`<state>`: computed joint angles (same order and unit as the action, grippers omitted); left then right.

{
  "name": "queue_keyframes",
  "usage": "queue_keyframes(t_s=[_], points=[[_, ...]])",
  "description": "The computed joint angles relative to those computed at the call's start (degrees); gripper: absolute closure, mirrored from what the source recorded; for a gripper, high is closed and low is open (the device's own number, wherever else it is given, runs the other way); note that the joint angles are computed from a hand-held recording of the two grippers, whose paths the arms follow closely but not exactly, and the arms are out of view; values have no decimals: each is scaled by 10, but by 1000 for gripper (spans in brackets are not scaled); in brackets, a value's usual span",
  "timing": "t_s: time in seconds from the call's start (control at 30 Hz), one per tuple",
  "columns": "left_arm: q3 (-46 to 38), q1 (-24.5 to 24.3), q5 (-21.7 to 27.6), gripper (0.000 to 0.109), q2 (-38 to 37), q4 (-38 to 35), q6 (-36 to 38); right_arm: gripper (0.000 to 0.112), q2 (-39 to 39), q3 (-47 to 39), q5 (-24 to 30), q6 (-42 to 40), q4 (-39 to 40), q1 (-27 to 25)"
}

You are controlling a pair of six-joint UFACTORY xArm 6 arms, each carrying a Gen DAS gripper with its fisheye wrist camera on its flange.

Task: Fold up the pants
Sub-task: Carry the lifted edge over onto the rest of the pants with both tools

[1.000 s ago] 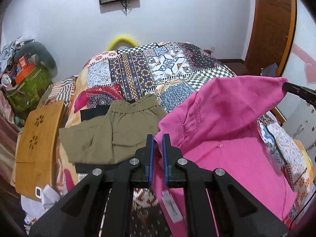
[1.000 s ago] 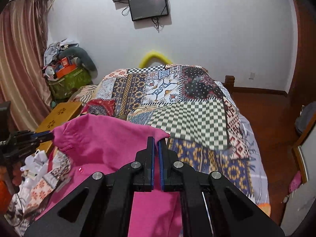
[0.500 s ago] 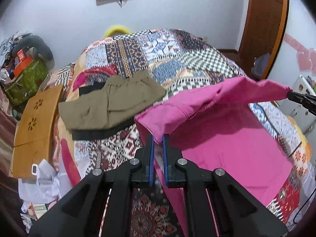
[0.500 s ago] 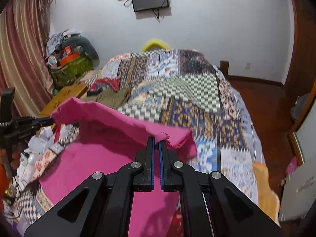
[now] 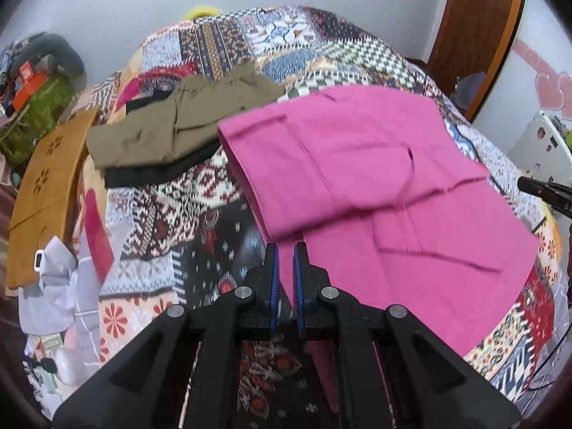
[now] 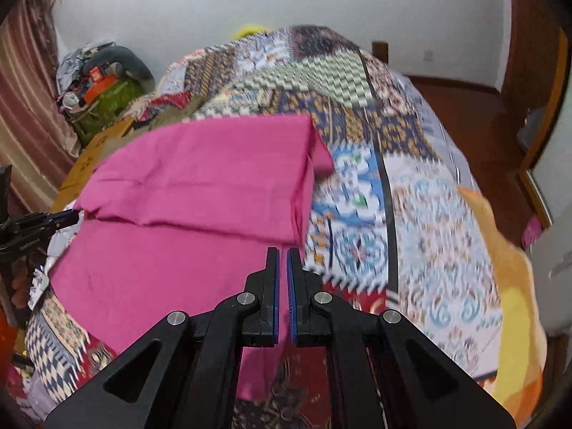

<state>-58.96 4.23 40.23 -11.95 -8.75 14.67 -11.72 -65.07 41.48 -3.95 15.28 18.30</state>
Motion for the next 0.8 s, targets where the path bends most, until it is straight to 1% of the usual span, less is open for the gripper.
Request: queue_keyframes(t_s=[0.1,0.13,0.2,0.27,0.3,0.37,0.43,0.5,0.53,0.57,0.63,0.8], points=[[15,2,1,101,-14,17,-8,109,-19,20,-1,6,-6,1],[15,4,4,99,-16,20,-11,109,-24,22,0,5,-10,3],[15,6,5,93,-21,22,-16,109,-31,23,-5,7,-20,8],[13,8,1,80,-27,24,-23,108,-32,15,-7,8,-31,15],[12,7,-5,76,-29,26,-26,107,-29,9,-8,6,-36,18],[10,2,-20,60,-32,36,-31,100,-23,-2,-9,-2,-37,25],[1,-7,-30,52,-29,49,-36,85,-16,-12,-14,-13,-34,35],[-6,-17,-39,45,-25,60,-39,75,-9,-18,-21,-22,-36,46],[-11,-24,-43,39,-20,65,-38,70,-5,-22,-23,-25,-39,52],[-16,-29,-44,34,-14,67,-36,68,2,-27,-24,-30,-43,59],[-29,-42,-41,31,1,78,-35,65,18,-38,-22,-36,-52,69],[-59,-65,-18,31,46,100,-24,64,62,-70,4,-58,-62,84]])
